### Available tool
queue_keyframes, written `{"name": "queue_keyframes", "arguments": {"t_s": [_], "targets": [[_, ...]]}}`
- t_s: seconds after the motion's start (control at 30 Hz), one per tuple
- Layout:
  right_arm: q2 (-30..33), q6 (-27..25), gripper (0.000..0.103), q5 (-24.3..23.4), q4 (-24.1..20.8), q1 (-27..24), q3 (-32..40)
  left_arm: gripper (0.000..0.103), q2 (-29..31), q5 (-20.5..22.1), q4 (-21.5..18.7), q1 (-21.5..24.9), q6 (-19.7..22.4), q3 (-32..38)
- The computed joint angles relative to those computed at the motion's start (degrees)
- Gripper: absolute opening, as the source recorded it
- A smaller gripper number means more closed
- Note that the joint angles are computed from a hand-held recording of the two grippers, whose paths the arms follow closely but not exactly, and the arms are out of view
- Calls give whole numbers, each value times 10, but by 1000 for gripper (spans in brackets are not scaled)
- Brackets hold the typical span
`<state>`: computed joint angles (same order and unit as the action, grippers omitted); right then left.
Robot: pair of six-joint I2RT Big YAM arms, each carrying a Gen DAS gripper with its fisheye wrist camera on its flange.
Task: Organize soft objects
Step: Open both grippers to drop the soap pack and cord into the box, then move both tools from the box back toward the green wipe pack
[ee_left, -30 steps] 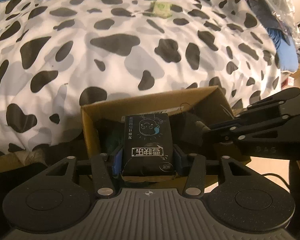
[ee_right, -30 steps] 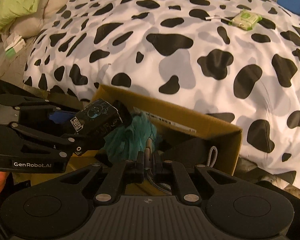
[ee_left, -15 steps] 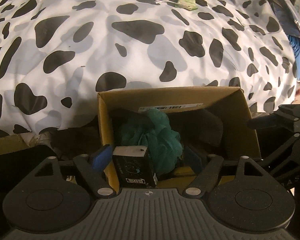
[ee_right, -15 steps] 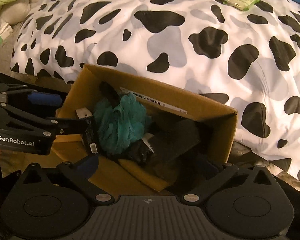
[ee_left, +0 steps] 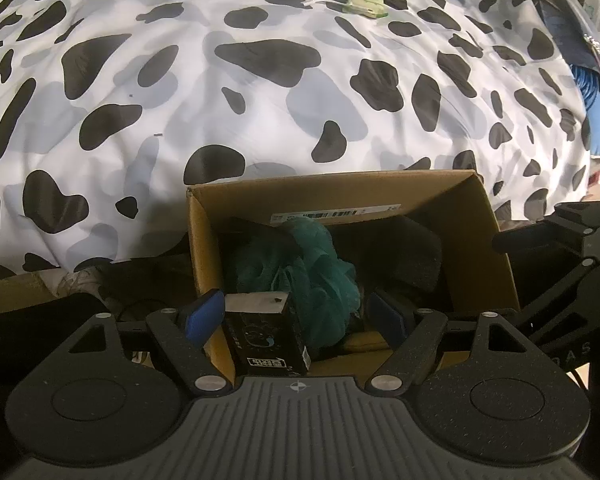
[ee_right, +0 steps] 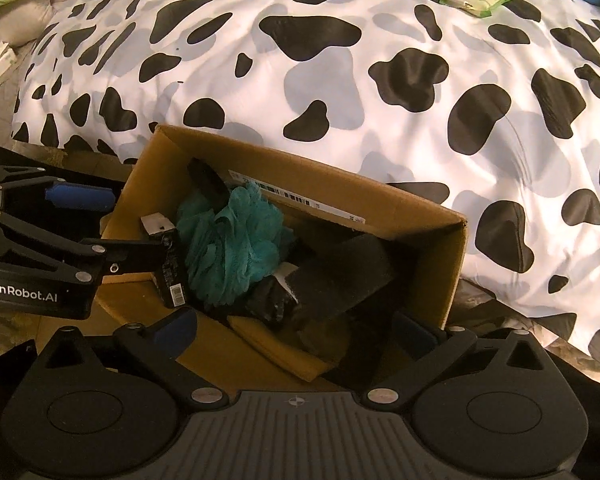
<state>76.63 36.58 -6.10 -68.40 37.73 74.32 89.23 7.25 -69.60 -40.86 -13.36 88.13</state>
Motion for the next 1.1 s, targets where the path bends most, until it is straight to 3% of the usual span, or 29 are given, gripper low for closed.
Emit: {"name": "queue_keyframes", "arguments": {"t_s": [0.73,0.93,1.1], "targets": [[-1,5,103,10,-3,-2,0,79,1,0,-1,-1,1,3],[-12,25,103,50,3,-5,-4,79,-4,-16,15,-4,3,0],[-31,50,103,106,21,-7,-12,79,-20,-28,60,-4,-2,-15]]}}
